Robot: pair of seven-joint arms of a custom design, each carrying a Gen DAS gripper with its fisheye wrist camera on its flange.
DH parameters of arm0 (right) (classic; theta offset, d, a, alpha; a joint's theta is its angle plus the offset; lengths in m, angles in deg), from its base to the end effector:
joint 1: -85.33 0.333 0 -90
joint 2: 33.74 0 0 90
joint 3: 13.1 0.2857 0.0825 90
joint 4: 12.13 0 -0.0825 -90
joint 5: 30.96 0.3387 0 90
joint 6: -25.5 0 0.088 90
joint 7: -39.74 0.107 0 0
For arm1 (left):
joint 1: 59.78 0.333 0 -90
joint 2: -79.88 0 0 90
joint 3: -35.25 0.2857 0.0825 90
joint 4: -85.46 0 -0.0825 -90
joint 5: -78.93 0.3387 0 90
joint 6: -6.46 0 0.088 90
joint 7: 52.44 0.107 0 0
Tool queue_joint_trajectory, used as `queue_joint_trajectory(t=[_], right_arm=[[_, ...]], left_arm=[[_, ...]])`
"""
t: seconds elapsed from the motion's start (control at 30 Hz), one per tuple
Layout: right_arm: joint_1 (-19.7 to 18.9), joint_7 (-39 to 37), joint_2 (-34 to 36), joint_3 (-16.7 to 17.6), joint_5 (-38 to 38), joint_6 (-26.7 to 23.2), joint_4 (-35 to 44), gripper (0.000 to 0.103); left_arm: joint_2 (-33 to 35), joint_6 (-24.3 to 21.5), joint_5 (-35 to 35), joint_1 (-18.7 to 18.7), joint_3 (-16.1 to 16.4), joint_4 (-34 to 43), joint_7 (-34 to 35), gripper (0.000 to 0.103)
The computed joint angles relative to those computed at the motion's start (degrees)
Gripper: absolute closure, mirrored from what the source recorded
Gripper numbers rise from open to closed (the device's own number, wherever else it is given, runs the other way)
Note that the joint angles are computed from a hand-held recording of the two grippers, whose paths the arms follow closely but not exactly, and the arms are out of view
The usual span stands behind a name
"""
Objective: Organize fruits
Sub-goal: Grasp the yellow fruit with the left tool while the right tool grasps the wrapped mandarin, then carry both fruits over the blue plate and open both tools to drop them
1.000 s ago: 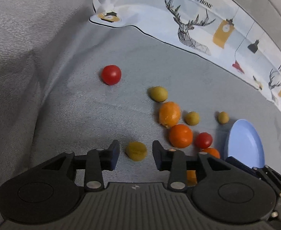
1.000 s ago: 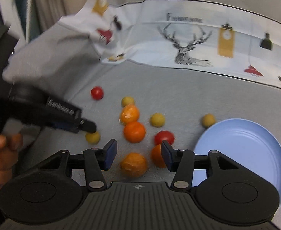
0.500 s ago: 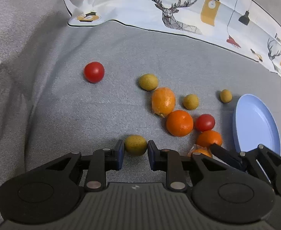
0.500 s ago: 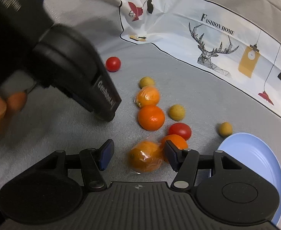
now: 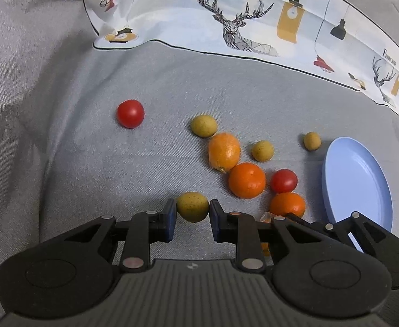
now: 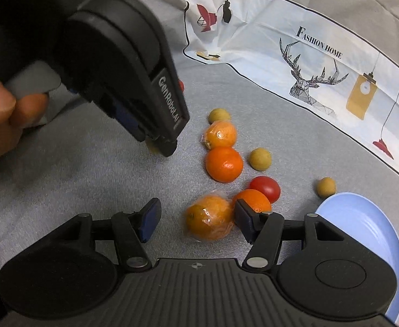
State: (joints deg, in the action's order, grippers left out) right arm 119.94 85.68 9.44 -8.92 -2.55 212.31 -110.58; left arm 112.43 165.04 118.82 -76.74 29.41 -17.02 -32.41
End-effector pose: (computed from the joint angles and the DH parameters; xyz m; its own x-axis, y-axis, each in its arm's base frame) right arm 0.5484 0.3683 0.2487 0.7172 -0.6729 0.1814 -0.4064 -0.6153 -0.6754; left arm 0.5802 -0.2658 0.2812 0.2162 -0.9686 0.1226 -0.8397 -0.2485 -0.4828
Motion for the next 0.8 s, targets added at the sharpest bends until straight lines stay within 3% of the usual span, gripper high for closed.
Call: queue_joint_trajectory(t=[0.43, 0.5, 0.6, 0.73, 0.8], right_arm=[[1.70, 1.02, 0.67, -1.80, -0.75, -0.69, 0.76, 0.036], [1.37, 1.17, 0.64, -1.40, -0.65, -0.66, 0.77, 0.040], [1.26, 1.44, 0.69, -1.43, -0.41, 0.03, 0.72, 0.062], [-3.01, 1.66, 0.75, 2.80, 0.56, -1.20, 1.57, 0.063], [-2.97, 1.62, 0.70, 2.74, 0.50, -0.94, 1.34, 0.063]], left_arm=[[-0.80, 0.74, 2.39, -0.87, 0.91, -0.67, -2.11, 0.075], [-0.79, 0.74, 2.76, -1.04, 1.04, -0.59, -2.48, 0.075], [-0.80, 0.70, 3.08, -1.11, 1.07, -0.53, -2.82, 0.075], [-0.79, 0.75, 4.04, -1.52, 1.48, -0.35, -3.89, 0.075], [-0.82, 0.81, 4.31, -1.55, 1.48, -0.38, -4.18, 0.075]])
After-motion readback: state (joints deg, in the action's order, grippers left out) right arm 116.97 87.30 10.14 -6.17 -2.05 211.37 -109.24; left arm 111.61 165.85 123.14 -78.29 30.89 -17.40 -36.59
